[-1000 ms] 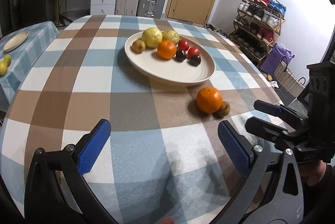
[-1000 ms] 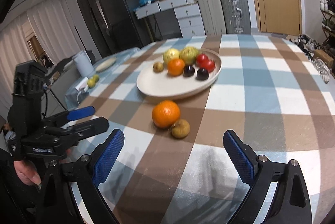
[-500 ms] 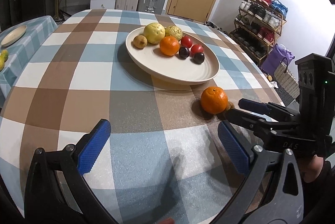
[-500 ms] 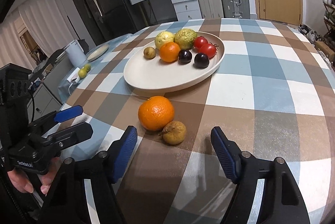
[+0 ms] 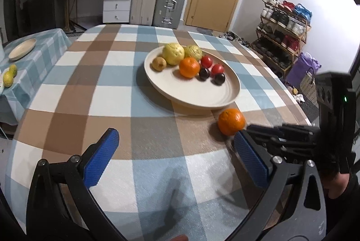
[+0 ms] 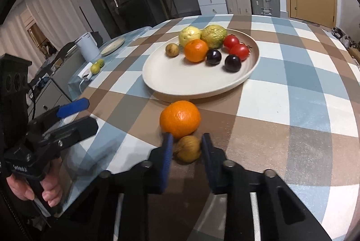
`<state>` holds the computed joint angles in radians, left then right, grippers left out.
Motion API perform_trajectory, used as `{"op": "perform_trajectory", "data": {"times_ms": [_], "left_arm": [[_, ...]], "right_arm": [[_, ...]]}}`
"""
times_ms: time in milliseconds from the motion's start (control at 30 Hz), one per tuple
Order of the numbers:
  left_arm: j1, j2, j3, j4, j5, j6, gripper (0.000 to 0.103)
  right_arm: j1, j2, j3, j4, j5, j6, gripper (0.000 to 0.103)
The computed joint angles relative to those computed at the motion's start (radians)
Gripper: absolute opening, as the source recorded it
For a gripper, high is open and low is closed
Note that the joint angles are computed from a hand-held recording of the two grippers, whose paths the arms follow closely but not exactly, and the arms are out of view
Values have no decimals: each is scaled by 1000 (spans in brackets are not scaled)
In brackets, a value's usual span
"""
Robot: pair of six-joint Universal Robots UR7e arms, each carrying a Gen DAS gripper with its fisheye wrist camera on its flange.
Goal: Organize fruits
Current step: 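Move both grippers toward the last orange and small brown fruit, then grasp the small brown fruit with the right gripper while the left gripper grasps the orange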
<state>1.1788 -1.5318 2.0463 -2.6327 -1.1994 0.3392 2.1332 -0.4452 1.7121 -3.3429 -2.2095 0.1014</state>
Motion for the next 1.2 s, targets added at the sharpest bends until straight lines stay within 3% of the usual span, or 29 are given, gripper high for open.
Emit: {"op": "perform_trajectory", "data": {"times_ms": [133,400,433,500,800,967,1133,1200], "left_arm": [[-6,8,-8,11,17,-23,102],[-42,34,-8,45,2,-31,102],[-49,40,-4,41,6,-27,102],[-62,50,2,41,4,-26,102],[-82,113,-12,31,21,-51,102],[-77,118,-25,24,29,-60,102],[-67,108,-27,37,40,-64,102],[-62,101,-25,42,40,-69,102]], "right_arm": [[-11,-15,41,-49,45,9,24],[-6,-42,129,-191,56,11,22],[-5,-47,144,-218,60,9,15],[-4,-54,164,-246,60,12,12],[-22,-75,226,-294,95,46,13],[-39,-84,250,-313,168,58,21],[-33,-75,219,-260,157,45,37],[-27,-69,194,-212,129,41,37]]}}
